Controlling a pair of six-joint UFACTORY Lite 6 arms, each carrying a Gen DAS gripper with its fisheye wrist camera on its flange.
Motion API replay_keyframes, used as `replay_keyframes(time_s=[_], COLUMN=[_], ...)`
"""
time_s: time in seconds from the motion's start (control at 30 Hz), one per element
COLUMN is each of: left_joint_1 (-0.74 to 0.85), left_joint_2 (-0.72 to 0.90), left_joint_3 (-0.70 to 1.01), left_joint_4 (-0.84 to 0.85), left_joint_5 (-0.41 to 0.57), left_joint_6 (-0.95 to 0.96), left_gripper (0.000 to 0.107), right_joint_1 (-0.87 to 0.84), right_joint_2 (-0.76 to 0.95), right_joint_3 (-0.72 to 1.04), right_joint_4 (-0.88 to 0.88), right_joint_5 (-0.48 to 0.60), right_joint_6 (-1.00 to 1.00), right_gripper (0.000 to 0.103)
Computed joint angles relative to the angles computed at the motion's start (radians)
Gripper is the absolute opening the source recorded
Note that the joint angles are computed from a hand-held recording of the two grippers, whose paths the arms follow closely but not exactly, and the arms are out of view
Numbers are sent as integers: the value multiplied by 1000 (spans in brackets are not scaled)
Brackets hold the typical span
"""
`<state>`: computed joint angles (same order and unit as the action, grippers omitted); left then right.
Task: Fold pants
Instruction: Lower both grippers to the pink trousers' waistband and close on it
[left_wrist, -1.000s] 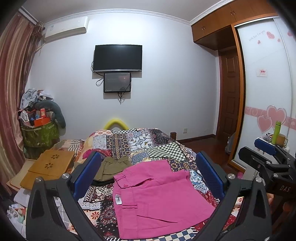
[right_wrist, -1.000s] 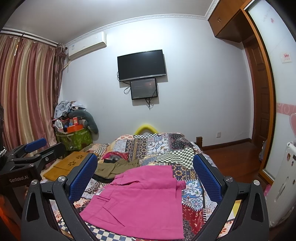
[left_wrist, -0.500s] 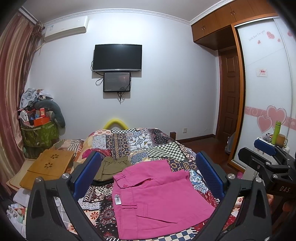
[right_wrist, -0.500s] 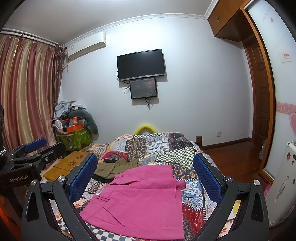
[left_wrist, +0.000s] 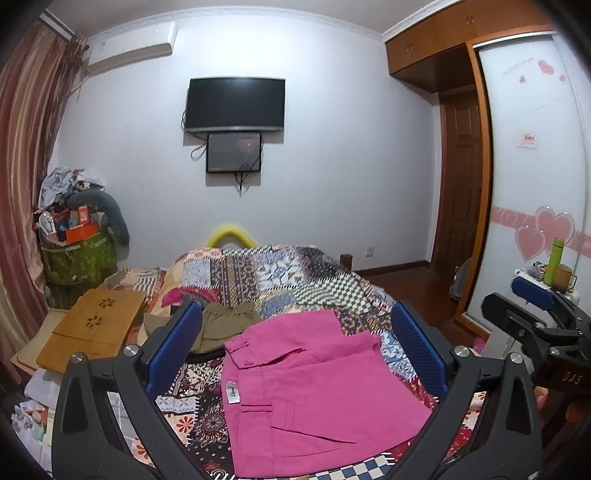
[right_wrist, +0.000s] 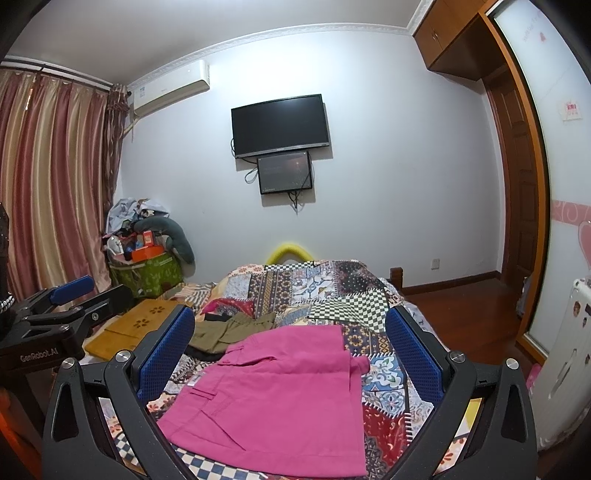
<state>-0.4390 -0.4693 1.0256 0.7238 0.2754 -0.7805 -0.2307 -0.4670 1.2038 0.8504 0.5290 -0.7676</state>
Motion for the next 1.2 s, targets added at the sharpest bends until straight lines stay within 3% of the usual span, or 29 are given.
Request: replay_keyframes(time_s=[0.17,0.3,0.37,0.53,0.63,0.9,1.07,1.2], left_joint_1=[61,134,154,181,204,281,322,350], left_joint_2=[127,283,365,561,683,1060,1254,1420], left_joint_3=[45,128,181,297,388,739,968,1194], left_joint_4=[-144,-461,-538,-462,-556,-722,-808,-865], left_joint_5=[-39,-60,-53,-42,-22,162,306,466], left_joint_6=[134,459,549,518,632,805,897,947], left_gripper=[103,103,103,103,103,103,102,85], right_joint_1=[0,2,0,-17,-36,-50,-42,-33], right_joint_2=[65,136,170,327,424,688,815,940], right_joint_3=[4,-1,1,53,92,282,400,537], right_joint_4=[5,-8,-15,-56,-76,-215,-251,-280], right_joint_5=[-19,-41,-46,-46,-31,62,111,176], right_joint_6=[-16,-33,-39,-46,-57,29,45,66], right_gripper=[103,103,103,103,103,101,88,74])
